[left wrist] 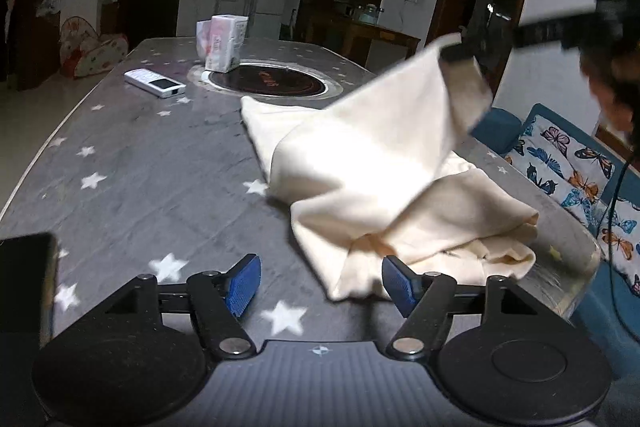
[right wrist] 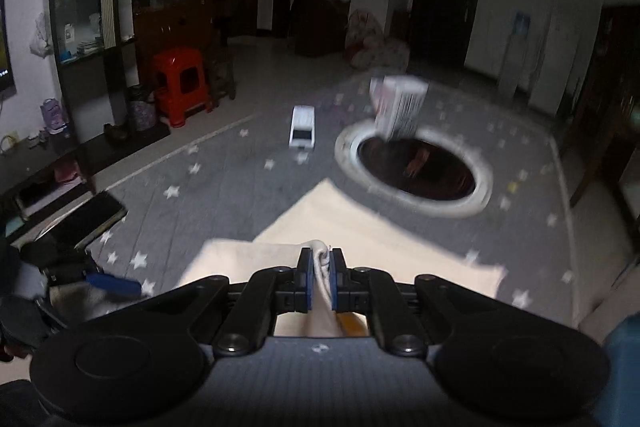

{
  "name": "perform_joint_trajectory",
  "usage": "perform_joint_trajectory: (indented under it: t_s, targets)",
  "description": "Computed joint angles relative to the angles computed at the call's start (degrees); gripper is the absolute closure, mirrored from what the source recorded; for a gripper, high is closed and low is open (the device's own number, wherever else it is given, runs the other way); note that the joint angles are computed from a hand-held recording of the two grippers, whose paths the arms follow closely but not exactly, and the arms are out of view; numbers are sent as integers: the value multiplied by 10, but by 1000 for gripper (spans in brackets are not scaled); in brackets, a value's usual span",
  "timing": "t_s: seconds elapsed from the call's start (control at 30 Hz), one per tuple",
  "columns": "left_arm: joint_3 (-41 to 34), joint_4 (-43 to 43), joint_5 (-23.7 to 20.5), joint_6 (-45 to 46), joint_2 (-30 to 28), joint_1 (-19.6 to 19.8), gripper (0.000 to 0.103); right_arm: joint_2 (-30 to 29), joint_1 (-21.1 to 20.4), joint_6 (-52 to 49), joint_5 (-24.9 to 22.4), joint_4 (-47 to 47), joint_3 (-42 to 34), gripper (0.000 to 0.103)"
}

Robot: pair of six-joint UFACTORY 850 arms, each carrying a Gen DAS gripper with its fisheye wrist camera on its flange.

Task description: Fold clothes

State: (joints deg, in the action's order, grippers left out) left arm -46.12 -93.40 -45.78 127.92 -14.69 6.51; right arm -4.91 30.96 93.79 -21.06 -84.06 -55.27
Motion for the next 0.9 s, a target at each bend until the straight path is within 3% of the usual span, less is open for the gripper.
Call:
perform_joint_trajectory:
  t_s: [0.4,0.6,0.67,0.9]
  targets:
    - [19,-95,51,103,6,-36,36,4,23,-104,-65,37,-34,96]
    - [41,-143,31,168,28,-29,49,4,19,-111,-69,52,-33,96]
    - [49,-153,23,202,35,-30,61,4,17,-110,-66,57,-33,96]
    - [51,-182,33,286,33,-62,62,2,13,-93,-55,50,-35,96]
